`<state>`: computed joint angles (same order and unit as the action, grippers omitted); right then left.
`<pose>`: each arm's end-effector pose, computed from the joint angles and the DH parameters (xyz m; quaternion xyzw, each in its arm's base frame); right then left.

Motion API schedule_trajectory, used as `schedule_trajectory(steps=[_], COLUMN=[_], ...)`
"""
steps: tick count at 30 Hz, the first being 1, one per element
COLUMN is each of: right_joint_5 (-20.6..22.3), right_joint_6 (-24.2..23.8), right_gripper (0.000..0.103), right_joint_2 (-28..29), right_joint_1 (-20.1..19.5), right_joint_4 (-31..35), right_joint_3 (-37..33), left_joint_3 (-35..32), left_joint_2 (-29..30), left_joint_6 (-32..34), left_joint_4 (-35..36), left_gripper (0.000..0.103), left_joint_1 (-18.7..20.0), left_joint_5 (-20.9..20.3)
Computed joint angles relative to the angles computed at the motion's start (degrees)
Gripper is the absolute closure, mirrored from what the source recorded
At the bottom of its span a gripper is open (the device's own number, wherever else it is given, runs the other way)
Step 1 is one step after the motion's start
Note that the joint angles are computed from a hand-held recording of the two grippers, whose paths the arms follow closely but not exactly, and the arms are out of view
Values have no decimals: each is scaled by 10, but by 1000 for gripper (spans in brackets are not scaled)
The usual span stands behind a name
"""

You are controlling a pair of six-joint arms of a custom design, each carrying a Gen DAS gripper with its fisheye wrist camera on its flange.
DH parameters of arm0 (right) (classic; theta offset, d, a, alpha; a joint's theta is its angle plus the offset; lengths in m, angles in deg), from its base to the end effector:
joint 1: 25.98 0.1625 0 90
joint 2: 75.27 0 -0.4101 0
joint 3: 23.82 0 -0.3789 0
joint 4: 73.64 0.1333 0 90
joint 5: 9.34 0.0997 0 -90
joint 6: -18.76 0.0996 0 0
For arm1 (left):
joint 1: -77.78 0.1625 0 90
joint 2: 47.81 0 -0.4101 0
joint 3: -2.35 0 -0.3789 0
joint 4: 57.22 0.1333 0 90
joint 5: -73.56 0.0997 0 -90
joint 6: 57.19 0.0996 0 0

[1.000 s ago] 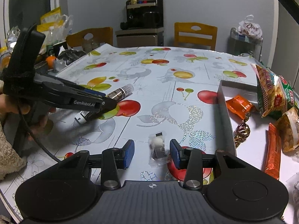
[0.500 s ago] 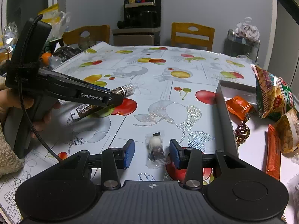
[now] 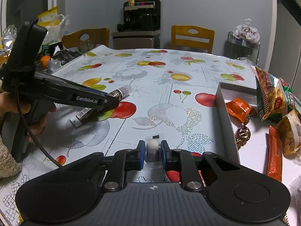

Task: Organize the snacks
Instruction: 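Grasp the brown tube snack with left tool and lift it upright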

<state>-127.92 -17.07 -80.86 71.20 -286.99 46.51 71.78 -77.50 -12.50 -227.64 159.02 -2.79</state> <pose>0.1720 -0.6803 -0.1007 0.1974 -0.8305 0.4063 0.3259 0.0352 -0.8010 0.1150 0.3818 0.8501 -0.2939 0.2124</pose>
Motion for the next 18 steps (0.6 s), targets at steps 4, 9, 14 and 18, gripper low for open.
schedule_trajectory(steps=[4,9,14,18], right_joint_5=[11,26,31,34], right_joint_6=[-12,-23,-33,-39], right_gripper=[86,87,87,87], right_joint_2=[2,3,2,2], right_joint_1=[0,0,2,4], right_joint_4=[-23,-45,-57,-64], right_joint_3=[2,5,7,8], left_joint_3=[10,31,50,63], left_joint_2=[-4,-14,-29,-42], left_joint_6=[2,12,10,6], left_joint_4=[-23,-47,-60,-65], left_gripper=[83,83,84,84], left_joint_1=[1,1,2,3], left_joint_5=[-8,-19,-38,-50])
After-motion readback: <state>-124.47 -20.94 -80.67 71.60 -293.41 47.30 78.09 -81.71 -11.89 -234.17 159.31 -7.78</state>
